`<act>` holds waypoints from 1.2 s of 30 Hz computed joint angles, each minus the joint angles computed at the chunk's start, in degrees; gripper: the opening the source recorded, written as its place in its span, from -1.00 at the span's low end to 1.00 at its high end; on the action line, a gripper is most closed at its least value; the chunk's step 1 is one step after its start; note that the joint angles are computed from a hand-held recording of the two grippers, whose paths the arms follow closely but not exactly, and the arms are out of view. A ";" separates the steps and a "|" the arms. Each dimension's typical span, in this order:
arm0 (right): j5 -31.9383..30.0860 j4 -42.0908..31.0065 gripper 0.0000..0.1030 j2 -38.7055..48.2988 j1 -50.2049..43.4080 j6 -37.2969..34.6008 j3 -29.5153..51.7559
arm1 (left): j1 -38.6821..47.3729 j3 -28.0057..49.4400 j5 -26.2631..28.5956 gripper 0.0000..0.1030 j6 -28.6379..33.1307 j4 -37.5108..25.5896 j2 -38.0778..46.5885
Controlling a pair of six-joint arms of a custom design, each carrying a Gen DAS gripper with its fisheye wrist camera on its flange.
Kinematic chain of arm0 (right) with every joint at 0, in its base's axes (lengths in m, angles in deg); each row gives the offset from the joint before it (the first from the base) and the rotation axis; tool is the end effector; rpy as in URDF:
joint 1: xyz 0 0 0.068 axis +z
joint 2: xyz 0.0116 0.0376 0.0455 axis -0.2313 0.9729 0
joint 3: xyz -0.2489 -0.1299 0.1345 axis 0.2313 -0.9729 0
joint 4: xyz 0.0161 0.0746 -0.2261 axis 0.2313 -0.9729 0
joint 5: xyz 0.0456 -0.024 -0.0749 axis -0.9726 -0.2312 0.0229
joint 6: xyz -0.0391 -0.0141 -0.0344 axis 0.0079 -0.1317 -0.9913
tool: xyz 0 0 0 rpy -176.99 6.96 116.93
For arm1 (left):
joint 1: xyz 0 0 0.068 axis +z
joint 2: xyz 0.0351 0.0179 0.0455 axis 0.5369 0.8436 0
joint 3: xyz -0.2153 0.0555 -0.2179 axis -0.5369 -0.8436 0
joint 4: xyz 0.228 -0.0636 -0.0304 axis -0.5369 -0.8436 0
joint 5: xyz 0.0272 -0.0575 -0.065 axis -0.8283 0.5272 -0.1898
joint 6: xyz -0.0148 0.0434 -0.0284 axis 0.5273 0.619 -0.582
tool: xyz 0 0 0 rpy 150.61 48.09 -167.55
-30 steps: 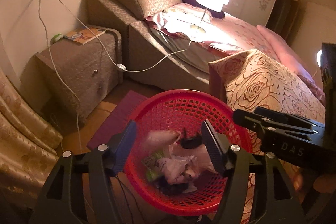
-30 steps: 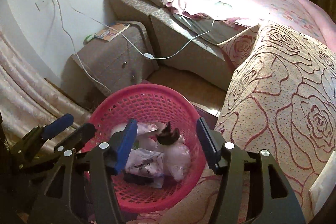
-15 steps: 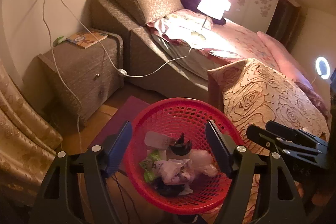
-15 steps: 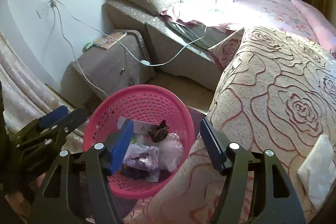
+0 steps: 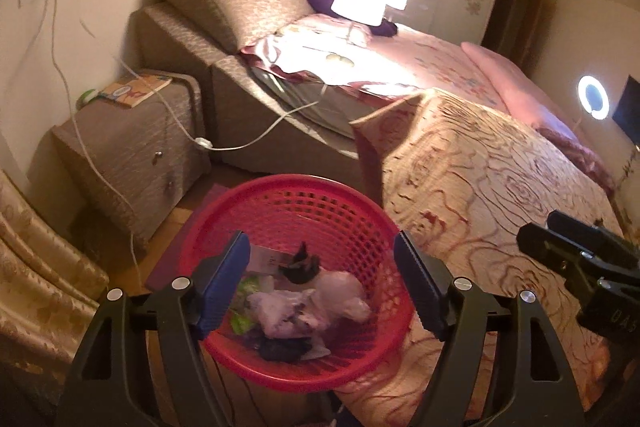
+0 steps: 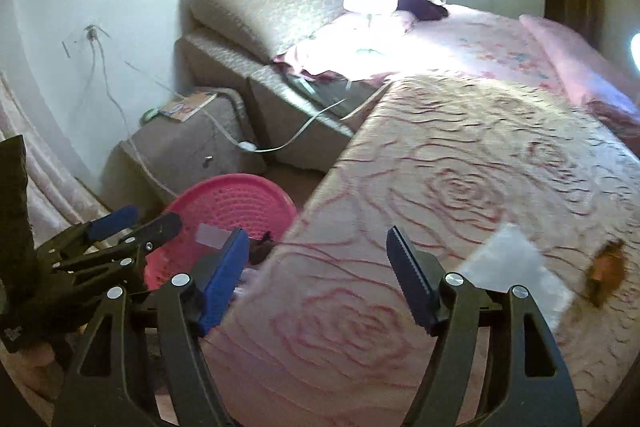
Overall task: Collect trash
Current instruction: 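Move both grippers back over the bed toward the tissue and brown cloth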
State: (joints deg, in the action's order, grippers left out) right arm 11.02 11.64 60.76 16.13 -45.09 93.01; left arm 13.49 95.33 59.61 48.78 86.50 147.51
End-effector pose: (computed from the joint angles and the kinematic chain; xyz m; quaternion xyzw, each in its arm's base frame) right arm 0.2021 0.1014 0.1637 0.0753 0.9184 0.0534 0.3847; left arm 0.2578 -0.0926 0.1363 0.1405 0.9112 -0.1235 0.3670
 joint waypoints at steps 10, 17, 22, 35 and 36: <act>2.33 -3.43 0.36 -12.35 -7.00 -0.84 -8.84 | -6.85 -1.23 -3.25 0.39 -0.41 0.26 -0.25; -1.47 -5.79 0.36 -21.83 -19.77 -5.43 -14.72 | -11.14 -1.49 -5.14 0.39 -1.19 -0.02 -0.30; -7.22 -8.84 0.36 -28.93 -32.43 -11.42 -16.84 | -14.86 -1.08 -5.80 0.39 -1.38 -0.77 -0.36; -30.59 -8.08 0.36 -30.80 -70.80 -30.58 -20.22 | -29.77 7.38 -5.32 0.39 -0.88 -6.62 2.04; -31.92 -7.97 0.37 -30.58 -72.46 -31.35 -20.22 | -30.91 9.13 -5.54 0.39 -0.55 -7.48 2.98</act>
